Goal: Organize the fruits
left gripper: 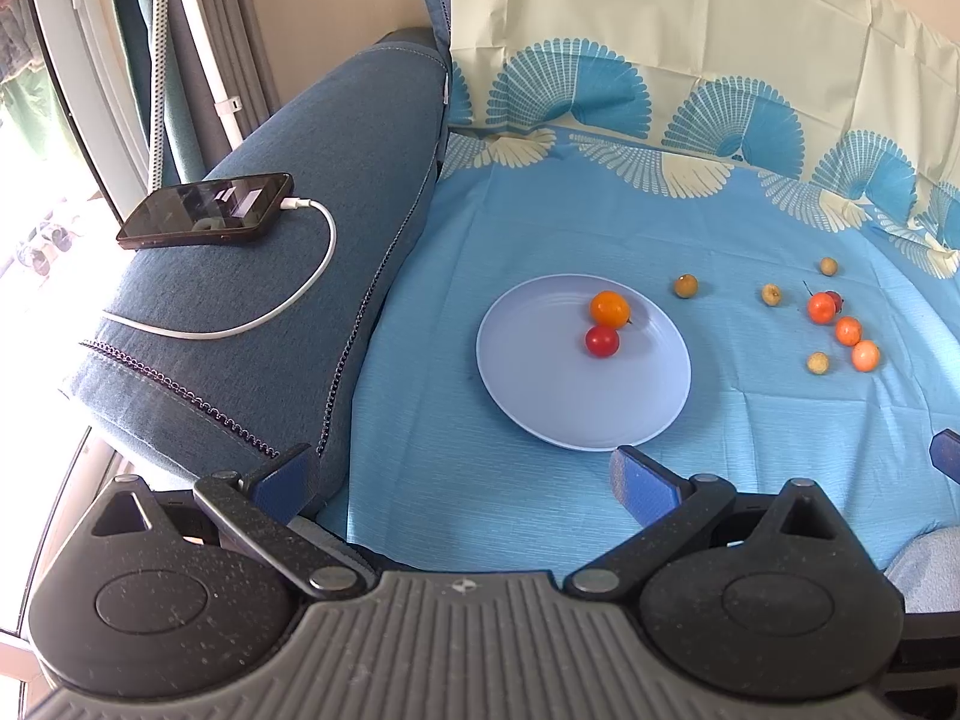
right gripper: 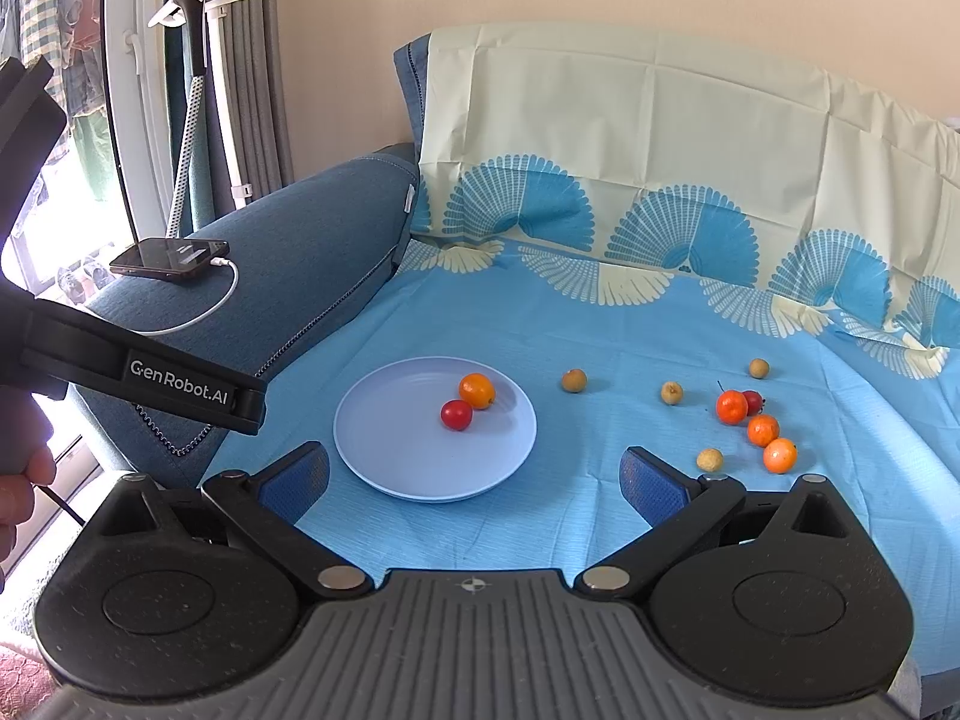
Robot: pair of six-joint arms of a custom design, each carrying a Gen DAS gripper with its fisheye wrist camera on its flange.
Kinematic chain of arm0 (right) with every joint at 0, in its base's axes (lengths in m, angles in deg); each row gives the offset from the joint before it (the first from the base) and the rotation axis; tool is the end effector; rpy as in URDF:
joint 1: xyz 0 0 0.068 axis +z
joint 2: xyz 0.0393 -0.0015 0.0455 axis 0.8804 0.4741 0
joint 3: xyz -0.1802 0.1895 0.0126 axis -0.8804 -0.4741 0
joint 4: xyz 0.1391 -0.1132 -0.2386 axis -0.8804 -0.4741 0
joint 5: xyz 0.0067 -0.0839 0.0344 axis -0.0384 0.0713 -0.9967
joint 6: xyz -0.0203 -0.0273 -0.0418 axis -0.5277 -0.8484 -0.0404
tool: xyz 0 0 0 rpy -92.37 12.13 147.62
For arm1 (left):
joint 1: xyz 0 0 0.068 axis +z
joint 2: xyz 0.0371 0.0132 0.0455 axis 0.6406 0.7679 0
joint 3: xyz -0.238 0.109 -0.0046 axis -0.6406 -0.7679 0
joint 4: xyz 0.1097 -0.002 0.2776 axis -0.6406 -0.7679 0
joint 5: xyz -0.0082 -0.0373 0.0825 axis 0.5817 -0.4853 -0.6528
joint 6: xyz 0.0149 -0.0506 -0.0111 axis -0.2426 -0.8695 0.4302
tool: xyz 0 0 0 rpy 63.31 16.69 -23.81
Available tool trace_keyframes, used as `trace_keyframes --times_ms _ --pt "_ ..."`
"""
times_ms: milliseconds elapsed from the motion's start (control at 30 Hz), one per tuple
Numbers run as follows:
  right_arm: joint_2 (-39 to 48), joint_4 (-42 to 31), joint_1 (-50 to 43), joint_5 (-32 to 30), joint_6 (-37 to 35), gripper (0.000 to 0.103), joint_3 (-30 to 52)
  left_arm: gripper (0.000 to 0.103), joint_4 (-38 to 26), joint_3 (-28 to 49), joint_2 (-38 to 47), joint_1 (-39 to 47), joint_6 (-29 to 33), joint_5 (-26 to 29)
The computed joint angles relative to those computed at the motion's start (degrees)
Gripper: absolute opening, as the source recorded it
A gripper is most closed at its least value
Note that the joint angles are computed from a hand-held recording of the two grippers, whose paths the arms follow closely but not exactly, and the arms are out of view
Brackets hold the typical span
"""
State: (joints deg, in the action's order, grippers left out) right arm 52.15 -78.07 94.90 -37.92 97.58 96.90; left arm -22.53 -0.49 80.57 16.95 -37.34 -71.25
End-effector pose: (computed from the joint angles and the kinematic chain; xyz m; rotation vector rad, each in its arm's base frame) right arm 0.2124 0.1230 0.2018 0.0281 2.1797 0.1311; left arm 0.3030 -0.1174 0.2327 0.1762 2.4648 0.1081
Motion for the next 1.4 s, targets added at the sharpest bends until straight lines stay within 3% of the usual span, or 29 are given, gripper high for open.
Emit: trace_keyframes --times_ms 900,1400 --pt "0.7 2.2 -2.2 -1.3 2.5 0.102 -1.2 0.103 -1.1 2.7 3.4 -1.6 0.1 -1.6" --pt "-2.9 4.7 -9.2 -3.0 4.6 0.102 -6.1 0.103 -3.0 9.1 10.1 -6.1 -0.9 -2.8"
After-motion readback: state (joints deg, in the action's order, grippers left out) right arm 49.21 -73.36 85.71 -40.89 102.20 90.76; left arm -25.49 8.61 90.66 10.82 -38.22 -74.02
